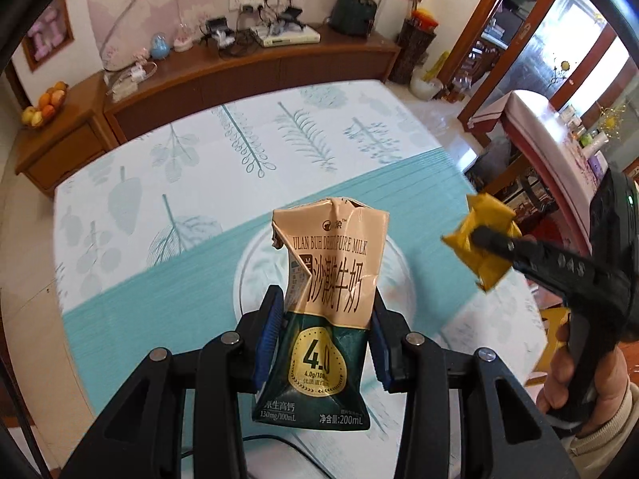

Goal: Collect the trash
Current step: 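Carry the milk carton and yellow wrapper down over the trash bin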

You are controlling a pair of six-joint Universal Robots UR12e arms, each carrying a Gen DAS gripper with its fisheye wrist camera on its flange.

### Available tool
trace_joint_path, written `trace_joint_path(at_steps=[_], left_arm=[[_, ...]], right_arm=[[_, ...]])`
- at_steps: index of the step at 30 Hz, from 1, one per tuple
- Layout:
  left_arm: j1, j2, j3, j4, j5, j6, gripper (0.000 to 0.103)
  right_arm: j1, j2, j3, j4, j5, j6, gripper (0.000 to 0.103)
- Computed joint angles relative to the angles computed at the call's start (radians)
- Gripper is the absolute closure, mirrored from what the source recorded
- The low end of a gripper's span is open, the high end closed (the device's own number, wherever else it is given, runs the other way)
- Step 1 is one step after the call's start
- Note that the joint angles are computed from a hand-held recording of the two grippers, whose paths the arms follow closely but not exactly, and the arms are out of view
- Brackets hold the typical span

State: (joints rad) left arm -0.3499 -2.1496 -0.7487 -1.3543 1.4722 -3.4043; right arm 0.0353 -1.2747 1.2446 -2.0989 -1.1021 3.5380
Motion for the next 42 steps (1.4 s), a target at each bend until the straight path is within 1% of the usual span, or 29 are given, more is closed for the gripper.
trace_joint_path(at_steps=[5, 6, 8, 10, 13, 16, 20, 21, 23, 26, 28, 31, 34, 38, 42], left_arm=[[-0.055, 0.103, -0.109, 0.078, 0.067, -0.065, 0.064], [-0.071, 0.128, -0.137, 0.098, 0.085, -0.087, 0.064], [-0.102, 0.170, -0.188, 0.136, 0.113, -0.126, 0.064], [-0.132, 0.198, -0.222, 0.160, 0.145, -0.158, 0.064], [-0.193, 0.244, -0.284, 0.197, 0.203, -0.222, 0.064], [-0.241, 0.267, -0.318, 0.195, 0.236, -0.282, 0.064], [-0.311, 0.294, -0.357, 0.169, 0.262, -0.357, 0.064], [-0.320, 0.298, -0.366, 0.165, 0.262, -0.369, 0.064], [-0.344, 0.314, -0.392, 0.150, 0.240, -0.410, 0.064], [-0.372, 0.325, -0.419, 0.121, 0.217, -0.440, 0.064], [-0.387, 0.330, -0.440, 0.112, 0.217, -0.444, 0.064], [-0.410, 0.341, -0.487, 0.104, 0.194, -0.462, 0.064], [-0.414, 0.341, -0.524, 0.109, 0.160, -0.486, 0.064], [-0.414, 0.332, -0.583, 0.115, 0.106, -0.531, 0.064], [-0.404, 0.313, -0.659, 0.148, 0.056, -0.555, 0.064]], right_arm=[[-0.045, -0.131, 0.120, 0.014, 0.096, -0.117, 0.087], [-0.059, -0.164, 0.149, 0.026, 0.120, -0.153, 0.087], [-0.081, -0.209, 0.186, 0.049, 0.149, -0.218, 0.087], [-0.105, -0.264, 0.229, 0.081, 0.176, -0.301, 0.087], [-0.147, -0.339, 0.290, 0.144, 0.222, -0.419, 0.087], [-0.187, -0.407, 0.343, 0.225, 0.250, -0.535, 0.087], [-0.226, -0.481, 0.394, 0.352, 0.251, -0.667, 0.087], [-0.237, -0.501, 0.407, 0.394, 0.244, -0.700, 0.087], [-0.253, -0.529, 0.427, 0.452, 0.242, -0.736, 0.087], [-0.273, -0.573, 0.465, 0.534, 0.227, -0.795, 0.087], [-0.274, -0.589, 0.487, 0.560, 0.208, -0.807, 0.087], [-0.279, -0.604, 0.525, 0.618, 0.185, -0.807, 0.087], [-0.276, -0.614, 0.565, 0.637, 0.160, -0.790, 0.087], [-0.281, -0.613, 0.631, 0.624, 0.132, -0.732, 0.087], [-0.273, -0.593, 0.718, 0.556, 0.081, -0.664, 0.087]])
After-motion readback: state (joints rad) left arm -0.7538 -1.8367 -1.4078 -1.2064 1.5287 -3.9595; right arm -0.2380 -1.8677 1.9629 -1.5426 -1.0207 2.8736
